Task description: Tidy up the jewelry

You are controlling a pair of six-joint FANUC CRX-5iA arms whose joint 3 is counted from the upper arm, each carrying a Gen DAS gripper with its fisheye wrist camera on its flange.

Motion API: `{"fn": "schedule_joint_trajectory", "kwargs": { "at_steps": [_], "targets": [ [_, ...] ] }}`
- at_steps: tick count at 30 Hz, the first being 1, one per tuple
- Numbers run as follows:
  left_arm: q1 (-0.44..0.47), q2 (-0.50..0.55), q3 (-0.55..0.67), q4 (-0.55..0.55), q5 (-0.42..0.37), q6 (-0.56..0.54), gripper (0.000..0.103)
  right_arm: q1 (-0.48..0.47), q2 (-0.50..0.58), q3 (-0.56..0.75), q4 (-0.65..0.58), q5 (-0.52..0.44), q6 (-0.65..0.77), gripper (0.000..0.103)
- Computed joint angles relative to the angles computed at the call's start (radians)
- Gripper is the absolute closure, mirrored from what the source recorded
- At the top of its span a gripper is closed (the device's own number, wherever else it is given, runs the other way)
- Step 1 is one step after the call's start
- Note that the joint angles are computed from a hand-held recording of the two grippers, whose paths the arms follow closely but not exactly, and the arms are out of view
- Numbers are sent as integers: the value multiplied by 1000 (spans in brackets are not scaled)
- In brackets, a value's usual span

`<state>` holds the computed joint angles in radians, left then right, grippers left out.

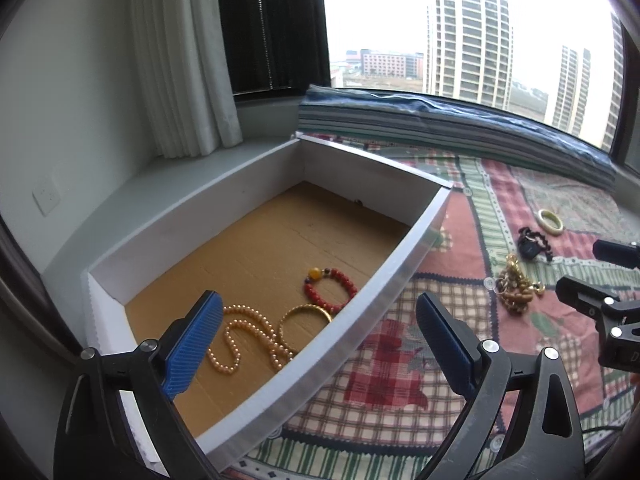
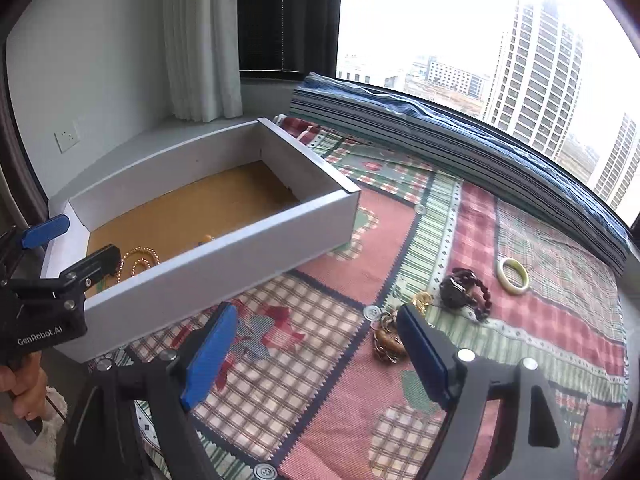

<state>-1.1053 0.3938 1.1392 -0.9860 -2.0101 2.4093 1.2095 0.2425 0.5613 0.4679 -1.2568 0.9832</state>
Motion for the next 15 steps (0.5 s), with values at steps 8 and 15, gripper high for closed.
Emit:
{"fn": "schedule_joint_trajectory", "kwargs": {
  "at_steps": [8, 15],
  "targets": [
    [-16, 34, 21, 75, 44, 48, 5, 52, -170, -276, 169, -22, -214, 20],
    [-32, 56, -15, 209, 108, 74, 4, 120, -279, -448, 272, -116, -405, 20]
  ]
}}
